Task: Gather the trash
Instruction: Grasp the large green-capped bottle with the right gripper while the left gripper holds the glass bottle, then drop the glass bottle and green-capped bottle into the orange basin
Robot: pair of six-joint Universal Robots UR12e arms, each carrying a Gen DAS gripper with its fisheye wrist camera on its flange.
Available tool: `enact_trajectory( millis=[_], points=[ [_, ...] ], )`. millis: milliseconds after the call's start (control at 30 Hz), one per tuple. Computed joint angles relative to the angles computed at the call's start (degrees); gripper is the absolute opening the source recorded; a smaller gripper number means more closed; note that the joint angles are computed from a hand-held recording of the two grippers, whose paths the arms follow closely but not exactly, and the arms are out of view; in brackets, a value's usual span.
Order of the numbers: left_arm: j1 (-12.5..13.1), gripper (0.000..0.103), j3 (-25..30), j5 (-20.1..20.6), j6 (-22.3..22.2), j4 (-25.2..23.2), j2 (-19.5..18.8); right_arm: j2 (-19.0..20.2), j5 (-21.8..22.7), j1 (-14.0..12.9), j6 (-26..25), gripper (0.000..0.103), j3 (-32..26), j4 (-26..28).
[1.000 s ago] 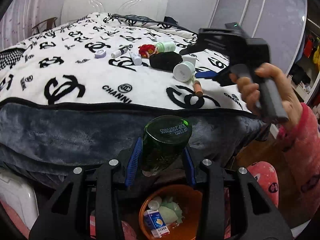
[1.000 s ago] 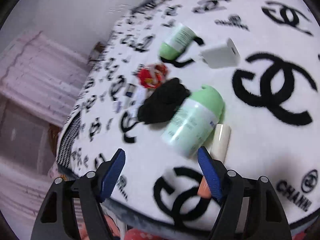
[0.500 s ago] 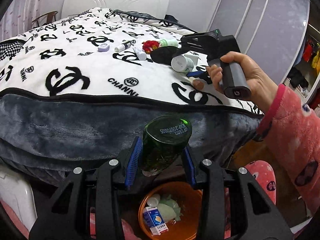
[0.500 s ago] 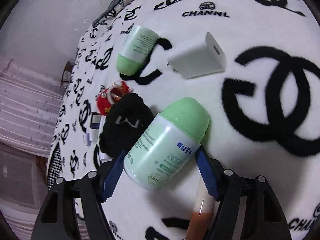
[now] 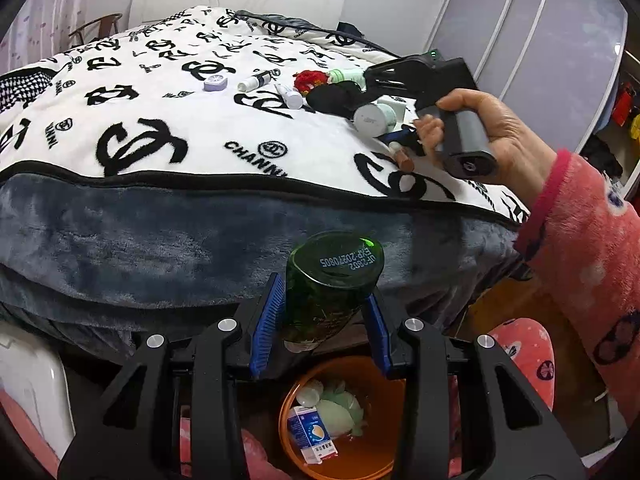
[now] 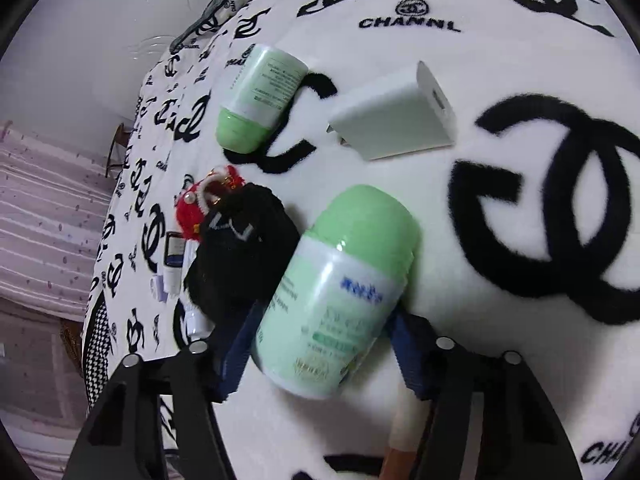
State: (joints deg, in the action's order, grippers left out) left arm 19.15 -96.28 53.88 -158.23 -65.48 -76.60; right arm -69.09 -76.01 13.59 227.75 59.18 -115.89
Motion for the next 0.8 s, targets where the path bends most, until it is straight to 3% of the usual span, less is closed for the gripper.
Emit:
enact_trajectory(
  millis=[133, 533, 800],
  points=[
    [0.10, 0.039, 0.13, 0.21, -0.46, 0.23, 0.05, -1.68, -1.98, 0.46, -4.17, 0.054, 1.30, -0.58],
    [-1.22, 0.039, 0.54, 1.27, -0.65, -0.81, 0.60, -9.08, -0.78, 0.23, -15.56, 0.049, 9.57, -3.24],
    [-1.88, 0.039, 0.62, 2.42, 2.55, -3.56, 1.26, -15.15, 4.10, 0.61, -24.77, 0.048, 15.72, -4.70]
  ],
)
